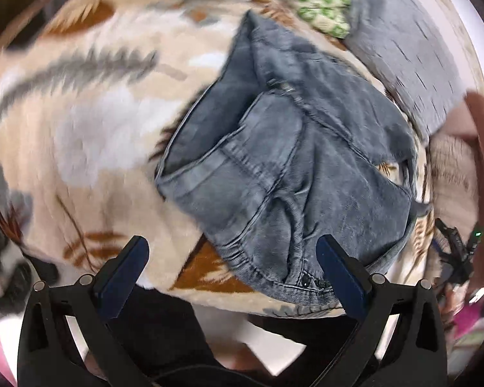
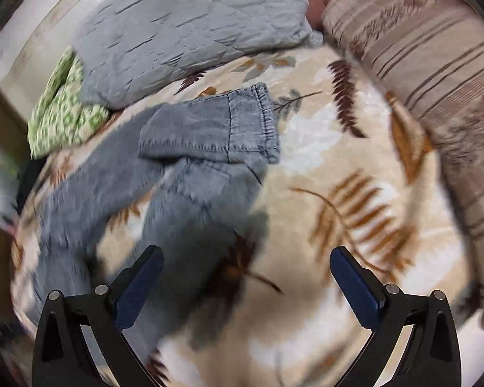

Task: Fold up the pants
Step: 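Grasp the jeans leg hem with the right tool while the left tool grasps the waistband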

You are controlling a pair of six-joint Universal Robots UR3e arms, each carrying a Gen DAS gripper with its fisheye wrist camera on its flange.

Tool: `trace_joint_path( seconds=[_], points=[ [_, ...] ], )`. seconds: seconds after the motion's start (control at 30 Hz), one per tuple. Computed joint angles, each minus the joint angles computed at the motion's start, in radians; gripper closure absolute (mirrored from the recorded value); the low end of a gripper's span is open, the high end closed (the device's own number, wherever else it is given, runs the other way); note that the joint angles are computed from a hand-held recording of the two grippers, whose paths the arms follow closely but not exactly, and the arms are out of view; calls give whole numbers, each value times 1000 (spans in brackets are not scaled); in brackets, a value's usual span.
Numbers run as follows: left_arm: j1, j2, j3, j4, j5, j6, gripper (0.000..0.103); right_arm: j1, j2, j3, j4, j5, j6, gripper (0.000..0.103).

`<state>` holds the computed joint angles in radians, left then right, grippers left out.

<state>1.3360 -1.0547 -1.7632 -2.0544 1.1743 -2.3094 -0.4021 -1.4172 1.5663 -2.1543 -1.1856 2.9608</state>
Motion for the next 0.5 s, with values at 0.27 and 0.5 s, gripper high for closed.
trace_joint_path(
  seconds=[0.27, 0.5],
  points=[
    [-62, -55, -102, -42, -12, -103, 0, 41, 272, -176, -17, 66, 172, 26],
    [-187, -52, -92, 11, -50, -144, 15, -141, 5, 152, -75, 208, -2, 92]
  ],
)
